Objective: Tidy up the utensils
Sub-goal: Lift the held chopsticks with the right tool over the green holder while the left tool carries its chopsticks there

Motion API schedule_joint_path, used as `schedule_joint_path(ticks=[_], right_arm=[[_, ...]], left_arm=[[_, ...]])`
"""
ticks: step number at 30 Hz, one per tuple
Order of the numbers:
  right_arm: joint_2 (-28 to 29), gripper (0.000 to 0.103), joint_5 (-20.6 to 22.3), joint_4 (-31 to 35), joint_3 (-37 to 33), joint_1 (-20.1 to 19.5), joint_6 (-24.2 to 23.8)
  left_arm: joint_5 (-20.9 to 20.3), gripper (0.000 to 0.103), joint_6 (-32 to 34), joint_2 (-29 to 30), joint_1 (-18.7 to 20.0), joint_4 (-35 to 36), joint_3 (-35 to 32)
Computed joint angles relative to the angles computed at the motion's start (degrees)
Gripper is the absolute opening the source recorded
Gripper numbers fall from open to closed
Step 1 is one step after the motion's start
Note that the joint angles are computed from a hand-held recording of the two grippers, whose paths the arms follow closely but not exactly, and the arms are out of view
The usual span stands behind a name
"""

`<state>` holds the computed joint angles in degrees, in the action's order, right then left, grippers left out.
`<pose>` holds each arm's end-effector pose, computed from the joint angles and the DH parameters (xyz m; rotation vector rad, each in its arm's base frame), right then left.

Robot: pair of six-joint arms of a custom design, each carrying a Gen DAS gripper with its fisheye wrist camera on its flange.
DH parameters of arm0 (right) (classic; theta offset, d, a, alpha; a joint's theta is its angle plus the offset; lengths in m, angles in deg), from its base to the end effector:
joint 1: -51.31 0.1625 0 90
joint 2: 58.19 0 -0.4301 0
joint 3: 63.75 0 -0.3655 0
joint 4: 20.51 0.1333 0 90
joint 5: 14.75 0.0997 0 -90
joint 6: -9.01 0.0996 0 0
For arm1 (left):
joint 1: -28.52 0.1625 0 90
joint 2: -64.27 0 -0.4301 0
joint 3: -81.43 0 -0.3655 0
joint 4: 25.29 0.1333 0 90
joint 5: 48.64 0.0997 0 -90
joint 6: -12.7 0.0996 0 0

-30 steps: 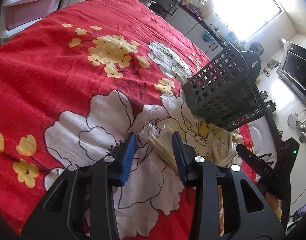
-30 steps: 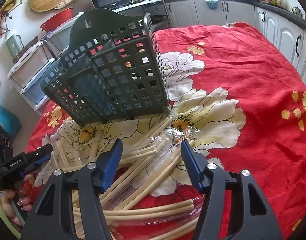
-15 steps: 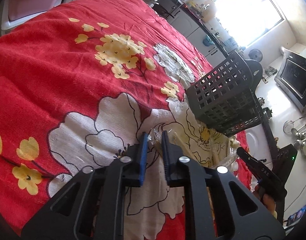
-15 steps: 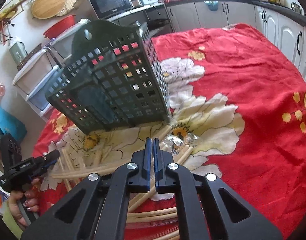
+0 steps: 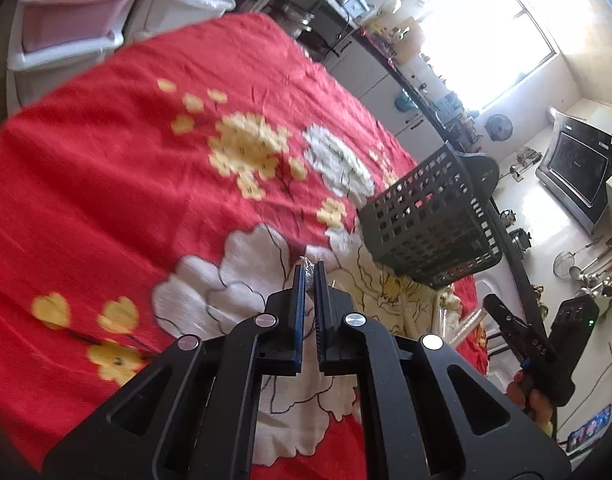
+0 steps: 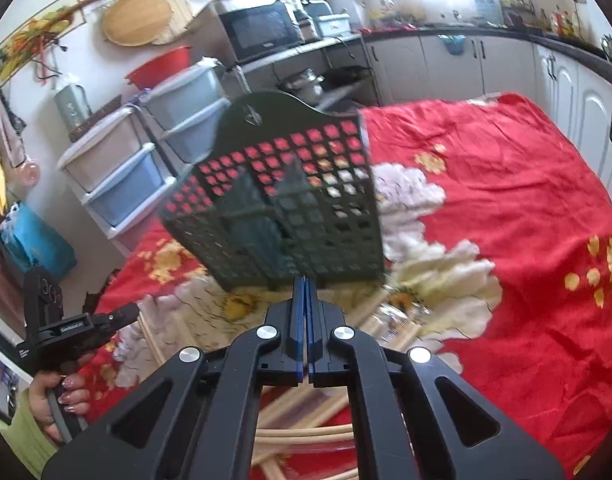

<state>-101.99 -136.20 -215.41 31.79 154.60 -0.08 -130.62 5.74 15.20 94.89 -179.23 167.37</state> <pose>0.2319 -0.6280 0.2020 0.1326 -2.3925 1.2108 -0.1489 -0.7075 0.2257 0.3898 3.0145 -0.7619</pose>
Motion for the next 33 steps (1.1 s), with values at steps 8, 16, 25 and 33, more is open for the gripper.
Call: schedule_joint_path(ticks=[8, 16, 25, 33], right_arm=[[0.6, 0.001, 2.6, -0.3, -2.1, 2.6, -3.8], [1.4, 0.001, 5.2, 0.1, -5.0, 4.9, -7.6], [1.4, 0.001, 7.5, -0.5, -6.8, 7.2, -11.1], [0.6, 0.001, 7.7, -2.3, -7.0, 8.6, -13.7]], left_arm=[[1.5, 0.002, 3.8, -2.0, -1.9, -3.9, 0.3], [0.3, 0.002, 7.3, -3.2, -4.5, -6.8, -0.2], [-3.3, 0.001, 10.8, -3.5, -7.7, -7.0, -1.6], [-6.0, 0.001, 13.3, -2.9, -10.3, -6.8, -3.3]])
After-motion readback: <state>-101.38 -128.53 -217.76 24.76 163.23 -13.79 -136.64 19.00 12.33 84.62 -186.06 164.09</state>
